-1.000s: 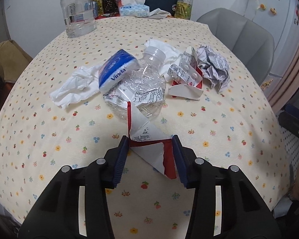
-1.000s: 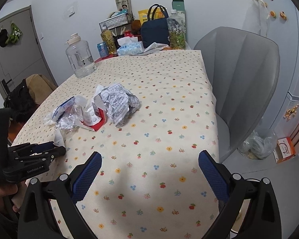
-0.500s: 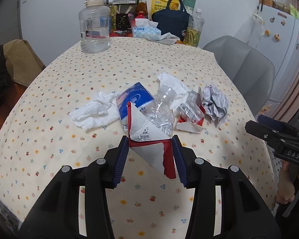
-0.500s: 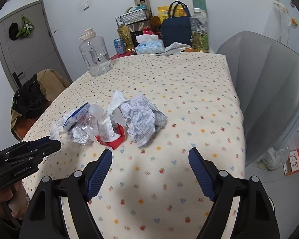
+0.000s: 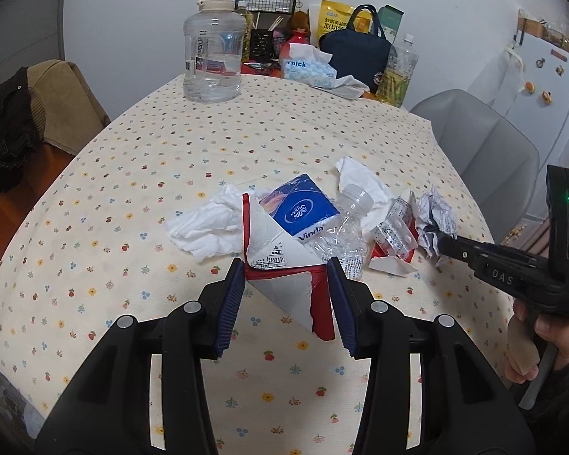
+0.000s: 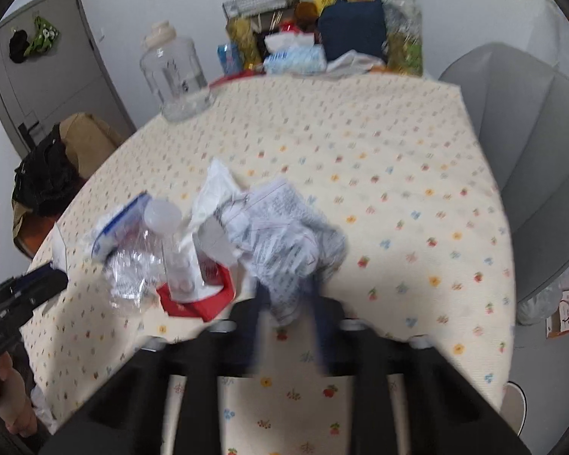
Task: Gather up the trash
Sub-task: 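Grasp the crumpled printed paper with the right tool while the left tool holds the carton, then carry both items to the white bin and open the right tool to drop the paper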
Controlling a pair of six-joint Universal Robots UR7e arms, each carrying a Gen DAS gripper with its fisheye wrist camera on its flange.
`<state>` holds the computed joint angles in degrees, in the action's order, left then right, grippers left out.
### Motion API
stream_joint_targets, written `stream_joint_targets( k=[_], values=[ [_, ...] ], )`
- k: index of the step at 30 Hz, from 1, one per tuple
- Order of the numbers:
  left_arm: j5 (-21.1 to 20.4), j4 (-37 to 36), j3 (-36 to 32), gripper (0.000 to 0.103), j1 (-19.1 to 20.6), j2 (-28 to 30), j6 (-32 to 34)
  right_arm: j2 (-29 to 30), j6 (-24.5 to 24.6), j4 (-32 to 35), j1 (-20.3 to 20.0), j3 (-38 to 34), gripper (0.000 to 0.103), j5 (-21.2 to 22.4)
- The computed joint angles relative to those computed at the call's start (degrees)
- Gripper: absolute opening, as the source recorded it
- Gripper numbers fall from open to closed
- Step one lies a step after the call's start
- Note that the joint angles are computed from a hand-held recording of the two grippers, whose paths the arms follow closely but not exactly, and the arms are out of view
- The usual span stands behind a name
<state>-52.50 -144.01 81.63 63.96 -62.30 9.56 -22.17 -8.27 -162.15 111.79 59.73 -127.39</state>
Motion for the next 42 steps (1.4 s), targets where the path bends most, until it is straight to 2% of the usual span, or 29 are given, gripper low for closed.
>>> stream_joint_targets(
  k=[6, 21, 27, 42],
  values=[
    [-1.10, -0.27, -0.09, 0.045, -0.54, 0.47, 0.46, -3.01, -1.13, -5.72, 0.57, 5.81, 0.011, -0.57],
    [-5.49, -0.33, -0.82, 0.045, -3.44, 2.97, 2.63, -12.56, 0.88, -15.83, 1.39, 20.06, 0.010, -1.34],
    [-7.46, -0.14, -0.92, 0.045, -4.94, 4.52, 3.40, -16.88, 1.57, -20.72, 1.37, 26.34, 0.010, -3.93],
    [-13.56, 2.37, -2.42, 0.045, -8.76, 10.17, 4.78, -26.80, 7.03, -29.73, -1.43, 40.71, 0.011, -11.08]
  ],
)
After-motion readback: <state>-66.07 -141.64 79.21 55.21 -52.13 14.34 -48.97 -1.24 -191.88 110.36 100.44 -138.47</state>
